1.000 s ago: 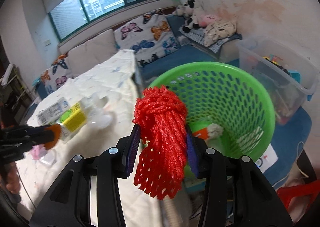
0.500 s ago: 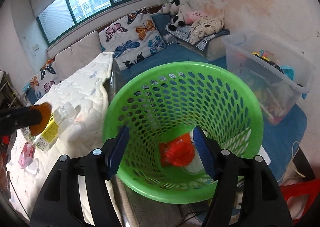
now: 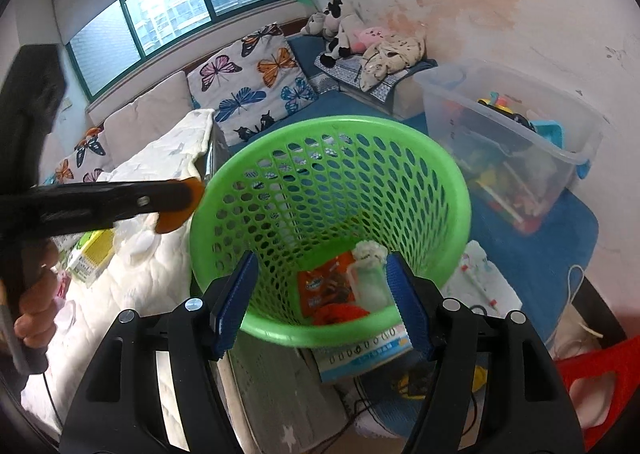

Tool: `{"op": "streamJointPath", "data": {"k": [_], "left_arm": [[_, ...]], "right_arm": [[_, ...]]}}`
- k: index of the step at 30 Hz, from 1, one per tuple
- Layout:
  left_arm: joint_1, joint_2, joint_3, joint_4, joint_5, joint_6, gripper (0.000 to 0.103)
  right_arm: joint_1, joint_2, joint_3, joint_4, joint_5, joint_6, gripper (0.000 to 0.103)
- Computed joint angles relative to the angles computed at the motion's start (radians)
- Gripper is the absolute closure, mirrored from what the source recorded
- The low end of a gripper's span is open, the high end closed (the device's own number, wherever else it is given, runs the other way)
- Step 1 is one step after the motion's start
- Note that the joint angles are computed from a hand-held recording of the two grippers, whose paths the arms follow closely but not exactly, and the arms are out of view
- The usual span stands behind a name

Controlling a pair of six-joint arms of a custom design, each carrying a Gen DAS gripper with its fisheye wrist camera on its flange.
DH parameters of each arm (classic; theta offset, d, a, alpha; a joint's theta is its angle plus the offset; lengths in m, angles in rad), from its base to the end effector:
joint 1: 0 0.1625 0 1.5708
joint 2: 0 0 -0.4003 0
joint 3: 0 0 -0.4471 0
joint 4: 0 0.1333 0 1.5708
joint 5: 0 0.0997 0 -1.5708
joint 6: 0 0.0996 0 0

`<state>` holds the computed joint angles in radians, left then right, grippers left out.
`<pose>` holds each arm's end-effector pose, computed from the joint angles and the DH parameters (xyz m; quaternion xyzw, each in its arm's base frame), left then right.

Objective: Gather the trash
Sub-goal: 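Drop the red netting and bread crust into the green basket with both grippers, then grasp the pink wafer wrapper on the bed with the left gripper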

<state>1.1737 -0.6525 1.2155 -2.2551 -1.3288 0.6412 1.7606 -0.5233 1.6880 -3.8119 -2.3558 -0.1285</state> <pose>-0.1671 -0.8048 0.0830 0.4853 0.8639 -0.0451 0.1269 0.1811 -0.6094 0.0061 -0.0679 -0.8144 0.4835 0.3138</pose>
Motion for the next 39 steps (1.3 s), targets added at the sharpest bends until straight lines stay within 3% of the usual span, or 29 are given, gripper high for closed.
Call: {"op": "streamJointPath", "data": {"k": [7, 9, 11, 29, 39], "left_arm": [[0.000, 0.032, -0.016, 0.006, 0.001, -0.017, 0.075], [0.003, 0.034, -0.017, 0.006, -0.010, -0.020, 0.068], [0.004, 0.029, -0.004, -0.018, -0.012, -0.017, 0.052], [0.050, -0.166, 0.174, -0.171, 0.046, -0.023, 0.052], [0.126, -0.243, 0.195, -0.281, 0.147, -0.035, 0.052]], "right_arm": [[0.005, -0.002, 0.023, -0.017, 0.013, 0.025, 0.036], [0.006, 0.000, 0.024, -0.017, 0.016, 0.029, 0.036], [0.007, 0.002, 0.024, -0.017, 0.018, 0.032, 0.036], [0.067, 0.041, -0.014, 0.011, 0.046, 0.018, 0.036], [0.095, 0.096, -0.094, 0.098, 0.088, 0.022, 0.036]]}}
